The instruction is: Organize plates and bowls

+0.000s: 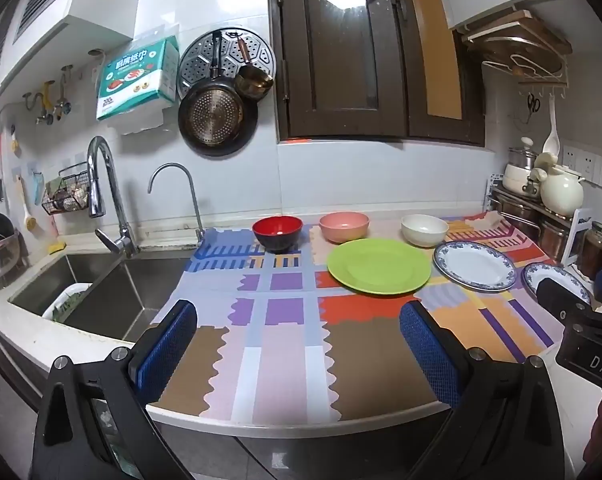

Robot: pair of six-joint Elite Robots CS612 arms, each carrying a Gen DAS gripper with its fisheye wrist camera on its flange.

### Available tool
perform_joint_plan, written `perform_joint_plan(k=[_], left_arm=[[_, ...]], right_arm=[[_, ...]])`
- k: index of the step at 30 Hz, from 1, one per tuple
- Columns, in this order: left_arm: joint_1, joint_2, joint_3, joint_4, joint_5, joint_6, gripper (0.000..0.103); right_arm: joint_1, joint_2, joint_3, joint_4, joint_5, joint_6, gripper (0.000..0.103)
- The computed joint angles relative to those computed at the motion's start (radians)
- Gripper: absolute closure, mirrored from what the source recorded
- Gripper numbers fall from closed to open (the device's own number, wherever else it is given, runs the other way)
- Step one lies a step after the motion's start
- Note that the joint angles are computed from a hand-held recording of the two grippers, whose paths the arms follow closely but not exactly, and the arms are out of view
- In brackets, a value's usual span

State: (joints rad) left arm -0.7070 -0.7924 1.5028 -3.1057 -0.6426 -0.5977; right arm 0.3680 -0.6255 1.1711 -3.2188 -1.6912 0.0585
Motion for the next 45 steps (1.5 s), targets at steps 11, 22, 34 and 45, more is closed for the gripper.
perform_joint_plan(k=[11,22,34,45], left_arm=[[0.0,0.0,0.003,-0.066,0.016,0.066,0.0],[0.004,-0.005,0.009,-0.063,-0.007,0.073,0.0],[0.003,-0.005,0.012,-0.066,-0.012,0.073,0.0],[0.002,-0.004,0.013,-0.075,-0.009,0.081,0.0]], right_arm=[[0.005,-0.007,0.001,0.001,-0.003,0.013,0.001],[0.006,-0.005,-0.001,-0.011,-0.008,0.013,0.001],[0.008,-0.01,0.008,-0.015,-0.004,0.015,0.001],[0.009,-0.013,0.015,-0.025,-0.003,0.013,0.001]])
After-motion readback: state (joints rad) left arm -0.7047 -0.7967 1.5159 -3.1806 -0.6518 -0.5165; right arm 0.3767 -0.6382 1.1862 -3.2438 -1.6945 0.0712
